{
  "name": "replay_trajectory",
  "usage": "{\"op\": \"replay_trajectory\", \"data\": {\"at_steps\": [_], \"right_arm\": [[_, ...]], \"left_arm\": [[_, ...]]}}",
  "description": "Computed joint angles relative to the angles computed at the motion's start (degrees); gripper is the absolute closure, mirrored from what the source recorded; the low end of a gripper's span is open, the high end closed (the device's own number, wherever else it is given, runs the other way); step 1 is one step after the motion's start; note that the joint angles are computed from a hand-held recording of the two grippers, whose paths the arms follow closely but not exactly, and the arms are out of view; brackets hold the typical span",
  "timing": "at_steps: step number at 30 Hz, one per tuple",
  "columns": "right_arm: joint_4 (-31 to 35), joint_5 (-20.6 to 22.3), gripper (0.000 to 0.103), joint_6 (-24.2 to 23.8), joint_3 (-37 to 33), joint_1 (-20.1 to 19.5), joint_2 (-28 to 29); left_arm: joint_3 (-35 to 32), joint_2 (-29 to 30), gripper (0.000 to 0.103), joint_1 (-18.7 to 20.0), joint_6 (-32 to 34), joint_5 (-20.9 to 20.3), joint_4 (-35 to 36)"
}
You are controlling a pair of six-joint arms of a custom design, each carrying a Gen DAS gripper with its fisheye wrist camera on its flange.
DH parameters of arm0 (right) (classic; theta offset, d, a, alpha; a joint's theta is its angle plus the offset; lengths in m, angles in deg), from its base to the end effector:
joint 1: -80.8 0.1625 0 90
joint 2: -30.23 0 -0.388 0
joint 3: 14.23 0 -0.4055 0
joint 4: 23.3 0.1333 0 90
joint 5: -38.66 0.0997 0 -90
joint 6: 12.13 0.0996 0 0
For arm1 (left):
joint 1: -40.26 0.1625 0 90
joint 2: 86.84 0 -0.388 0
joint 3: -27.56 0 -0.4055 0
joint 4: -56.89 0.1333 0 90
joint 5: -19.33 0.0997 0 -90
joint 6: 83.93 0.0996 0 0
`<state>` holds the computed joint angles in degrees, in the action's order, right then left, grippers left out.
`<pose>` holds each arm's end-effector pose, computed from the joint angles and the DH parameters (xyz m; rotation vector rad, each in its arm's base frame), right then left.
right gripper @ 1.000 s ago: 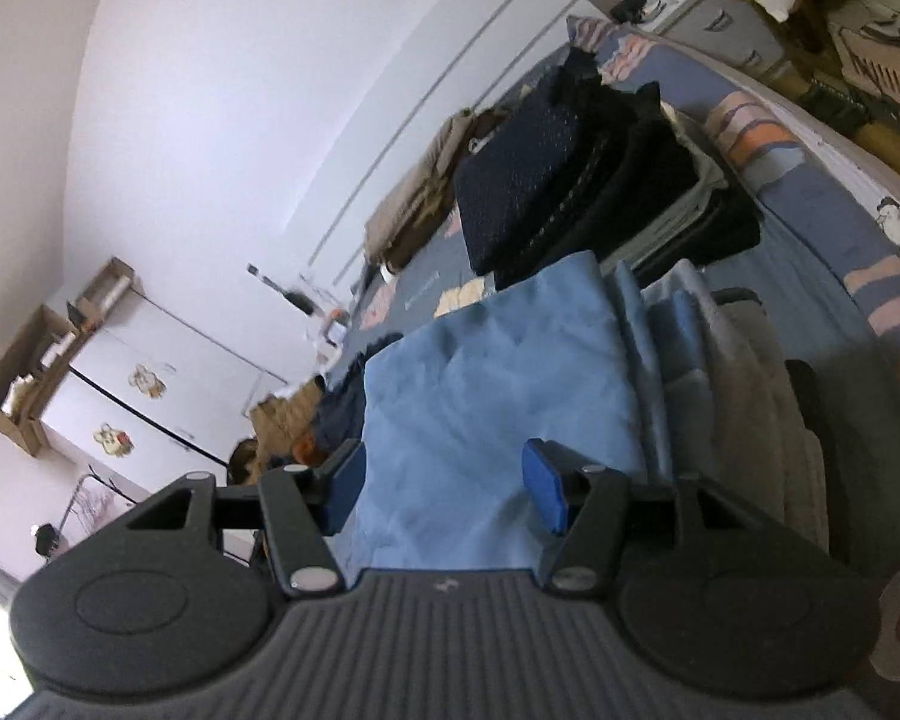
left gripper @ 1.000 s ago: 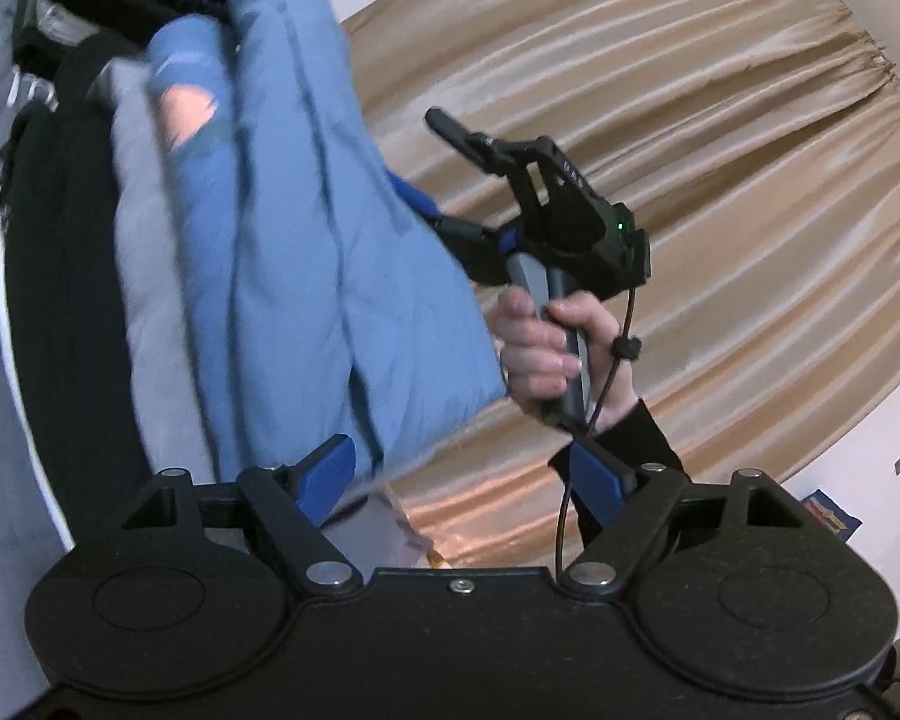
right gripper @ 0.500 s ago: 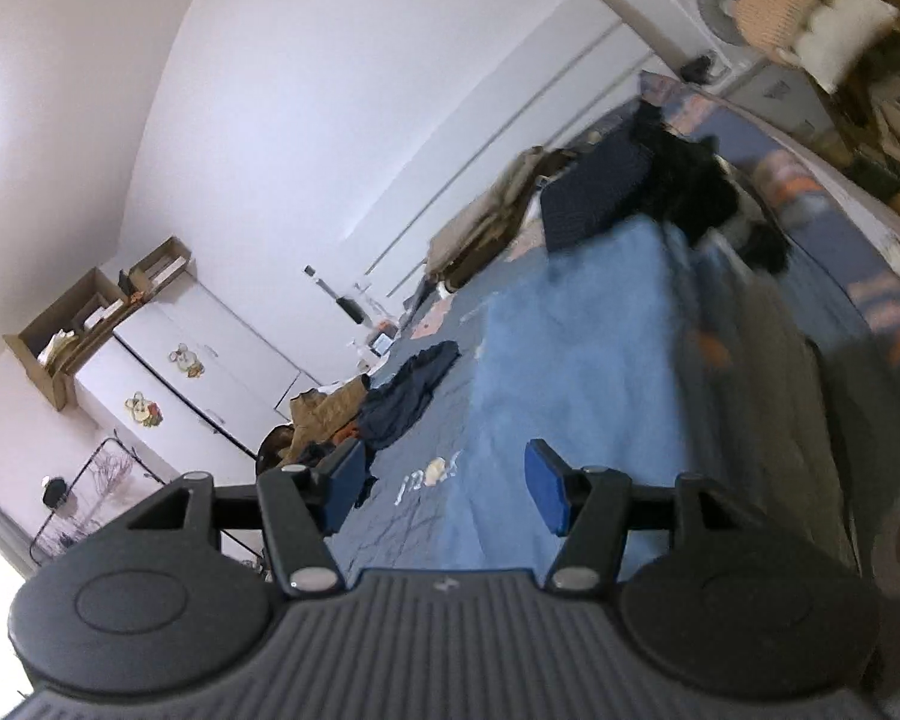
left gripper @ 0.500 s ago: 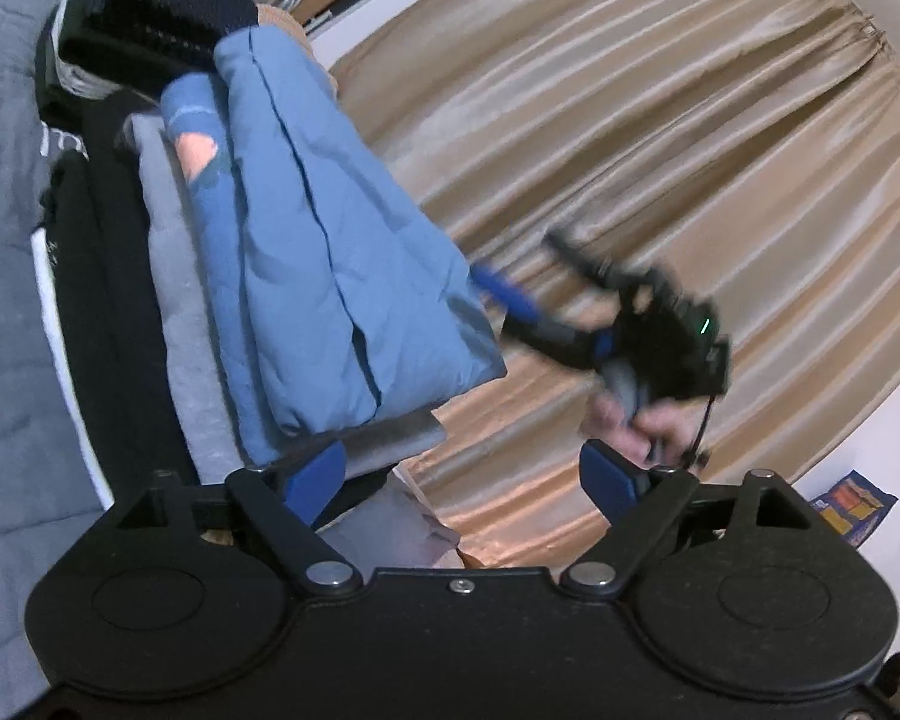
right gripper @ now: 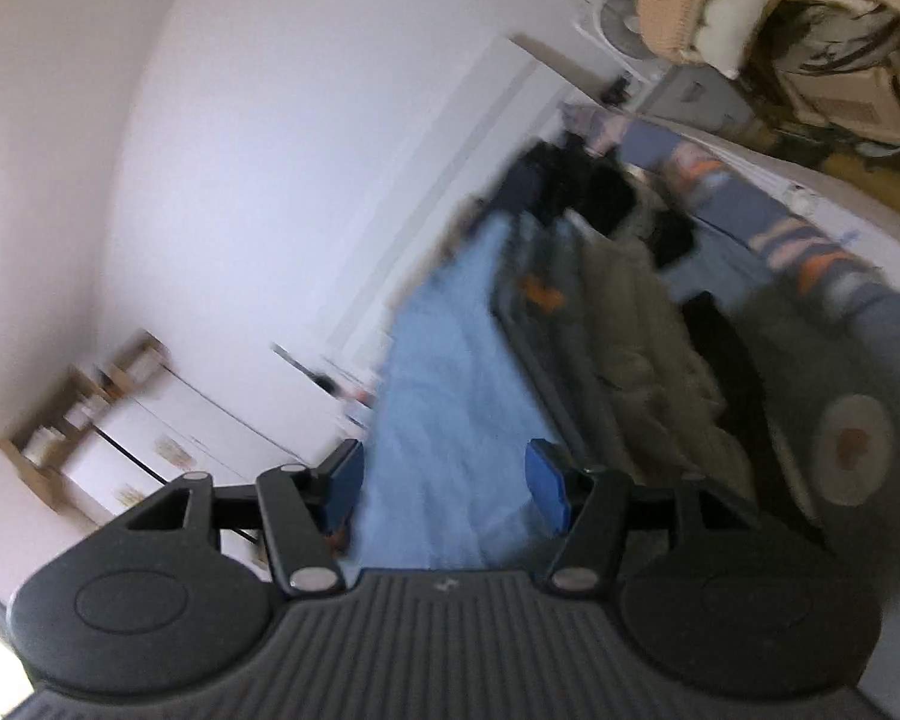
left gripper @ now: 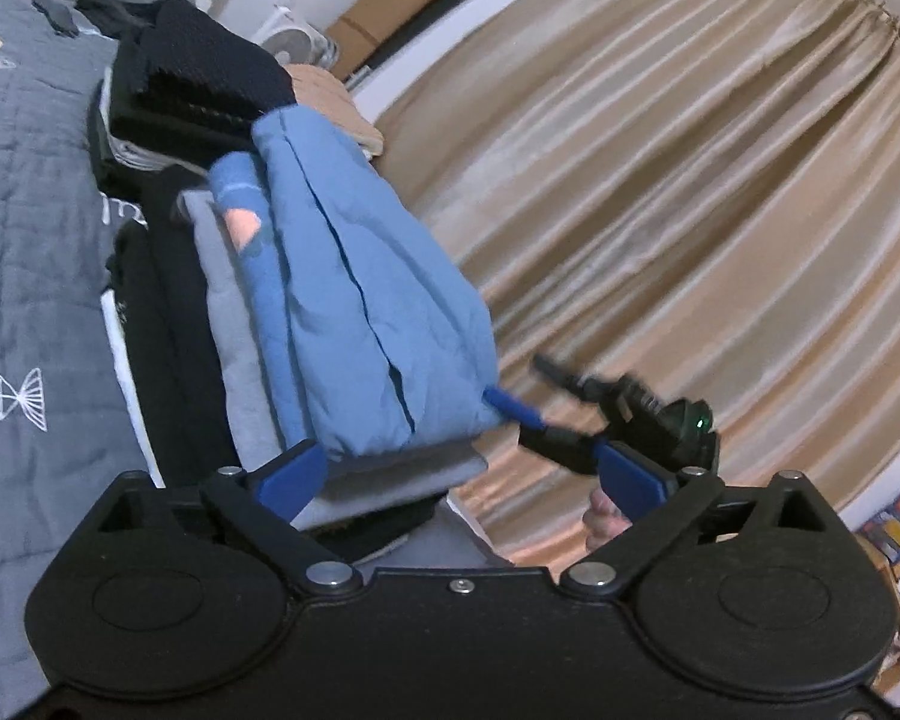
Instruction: Fold clothes
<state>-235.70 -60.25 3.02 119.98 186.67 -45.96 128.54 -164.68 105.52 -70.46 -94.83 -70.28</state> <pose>0.2335 -0.3902 0.2427 0.1080 2.5263 -1.5845 -0.1559 -0.5595 0.3184 -0.9461 -2.5153 0.2725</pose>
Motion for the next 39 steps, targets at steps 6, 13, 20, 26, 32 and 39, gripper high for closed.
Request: {"op": "replay_trajectory", "data": {"at_steps": [6,13,20,26,32,39], "right_arm": [[2.95,-7.02,0.044,0.36,-1.99,3.53,-0.19],[14.17,-23.19,0.023,-2.87,-8.18,13.01,-0.09],[30.82,-36.35,0.015,-0.58,-16.51,20.33,2.36],[44.62,-40.47,0.015,4.08,-21.83,23.53,3.79],[60.23,-42.99,0.015,8.82,-27.37,25.68,4.91],[73.19,-44.16,0.015,15.35,-31.95,27.54,5.78]], "left_arm": [[1.1,-1.59,0.0,-3.36,-1.43,8.68,-2.92],[0.93,-2.83,0.0,-7.9,0.33,19.31,-2.61],[0.09,-2.63,0.0,-12.8,2.11,29.36,-1.63],[-1.37,-1.84,0.0,-15.97,2.25,35.81,-0.22],[-1.34,-2.6,0.0,-18.8,3.13,41.23,-0.05],[-2.08,-3.57,0.0,-20.83,3.95,44.94,2.97]]}}
